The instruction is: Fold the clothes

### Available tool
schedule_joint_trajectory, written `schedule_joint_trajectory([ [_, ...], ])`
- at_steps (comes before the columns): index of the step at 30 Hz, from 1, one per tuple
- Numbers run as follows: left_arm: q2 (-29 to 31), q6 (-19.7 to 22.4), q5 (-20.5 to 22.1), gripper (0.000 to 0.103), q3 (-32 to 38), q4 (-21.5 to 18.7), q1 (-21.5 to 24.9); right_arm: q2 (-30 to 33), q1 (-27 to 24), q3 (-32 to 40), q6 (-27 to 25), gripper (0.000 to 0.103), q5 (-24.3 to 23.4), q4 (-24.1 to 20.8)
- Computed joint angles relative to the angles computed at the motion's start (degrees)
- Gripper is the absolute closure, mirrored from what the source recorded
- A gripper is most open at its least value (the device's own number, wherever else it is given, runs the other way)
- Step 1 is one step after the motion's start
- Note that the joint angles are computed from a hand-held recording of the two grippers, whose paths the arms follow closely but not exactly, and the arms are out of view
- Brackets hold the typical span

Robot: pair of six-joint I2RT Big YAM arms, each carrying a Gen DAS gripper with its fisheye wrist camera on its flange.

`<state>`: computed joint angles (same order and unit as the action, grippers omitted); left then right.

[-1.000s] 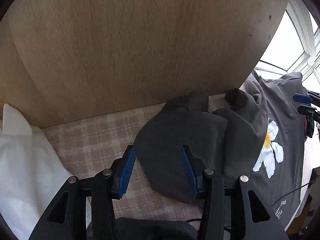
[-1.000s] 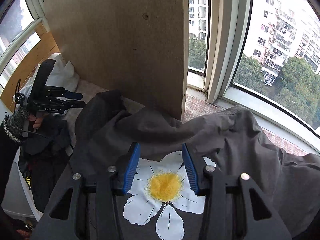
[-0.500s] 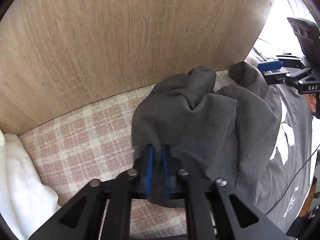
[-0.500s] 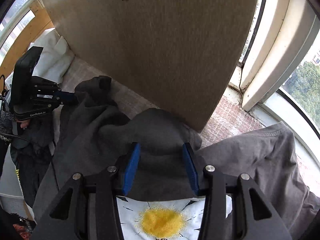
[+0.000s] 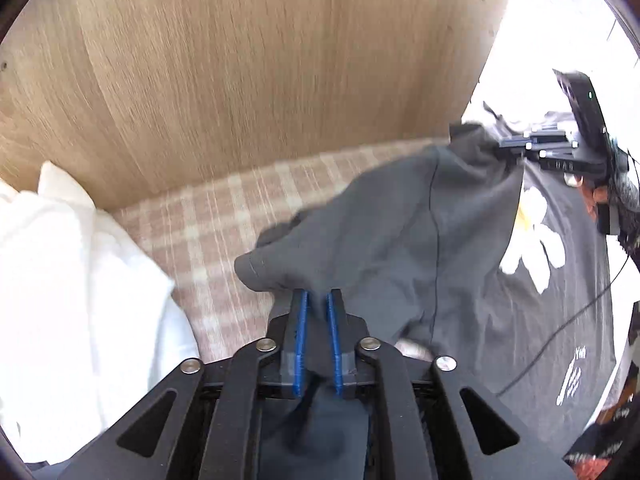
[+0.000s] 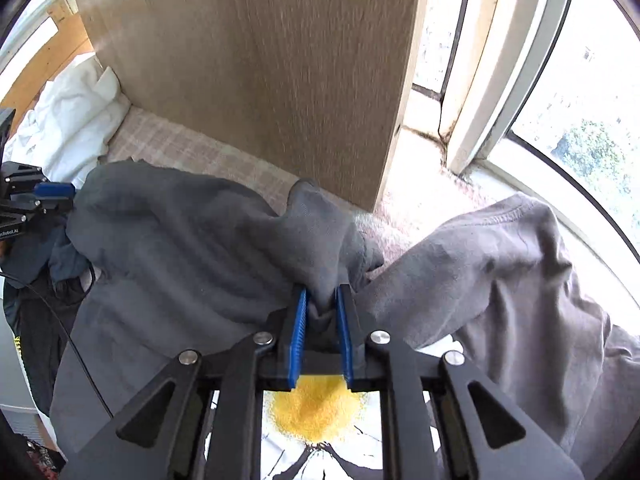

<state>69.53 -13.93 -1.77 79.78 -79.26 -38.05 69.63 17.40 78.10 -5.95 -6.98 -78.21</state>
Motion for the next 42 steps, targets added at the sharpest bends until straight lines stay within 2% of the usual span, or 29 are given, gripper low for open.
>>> schedule_joint_trajectory([
  [1,0.0,-0.2,-1.1,0.081,0.0,-0.1,0.3,0.0,0.2,-0.1,-0.2,0.086,0.7,-0.3],
  [2,0.0,-0.7,-0.5,0.075,0.1,0.6,1.5,0.0,0.4,0.1,-0.2,0.084,1.0,-0.5],
  [3,0.2,-0.9,1.4,0.071,0.6,1.9,3.5,0.4,0.7,0.6,-0.2,0.08,0.9,-1.3],
  [5,1.0,-1.2,4.6,0.059,1.5,4.6,6.4,0.9,1.0,1.4,-0.5,0.079,0.6,-2.4],
  [6,2.1,-0.5,5.9,0.056,2.3,5.1,7.7,0.8,0.9,1.4,-1.5,0.08,0.3,-2.6],
  [10,9.3,0.9,4.7,0.056,6.5,4.3,8.0,0.0,2.1,-0.3,-4.0,0.08,2.2,-3.4],
  [14,13.0,4.0,4.7,0.058,6.8,5.4,6.2,-1.7,1.6,-2.9,-4.0,0.079,1.7,-3.1],
  [17,14.3,7.1,2.9,0.058,6.2,5.3,3.3,-2.2,0.6,-3.6,-4.1,0.079,1.0,-3.3],
  [18,13.8,8.3,1.1,0.059,5.4,6.4,2.1,-2.2,0.2,-3.5,-4.4,0.08,0.8,-3.4],
  [19,13.3,8.5,1.0,0.065,4.9,7.0,1.8,-2.3,-0.1,-3.5,-4.6,0.08,0.7,-3.6],
  [20,12.9,8.4,1.5,0.078,4.5,7.3,1.8,-2.5,-0.1,-3.7,-4.6,0.08,0.7,-3.6],
  [21,12.5,8.2,2.1,0.086,4.1,7.5,1.8,-2.6,-0.2,-3.7,-4.6,0.079,0.7,-3.5],
  [22,12.1,8.0,2.7,0.088,3.7,7.7,1.8,-2.4,-0.1,-3.7,-4.6,0.08,0.8,-3.4],
  [25,10.6,7.4,4.1,0.088,2.3,9.0,2.4,-1.8,0.2,-3.4,-4.5,0.079,1.4,-3.2],
  [28,9.7,7.5,3.5,0.088,1.4,10.7,2.4,-0.8,1.1,-2.9,-3.9,0.079,1.9,-3.0],
  [33,7.5,5.7,5.4,0.089,0.8,13.3,3.8,-0.2,0.5,-2.6,-2.8,0.08,0.3,-2.6],
  [37,5.8,5.6,3.5,0.089,4.2,11.8,5.1,-0.3,-1.2,-1.5,-1.4,0.08,-3.2,-0.6],
  [41,5.8,8.6,1.4,0.089,7.5,9.7,6.0,0.9,-2.6,2.4,-0.5,0.079,-5.8,2.6],
  [42,6.1,9.6,1.4,0.089,8.1,9.0,6.0,1.6,-2.8,3.6,-0.4,0.074,-6.1,3.1],
])
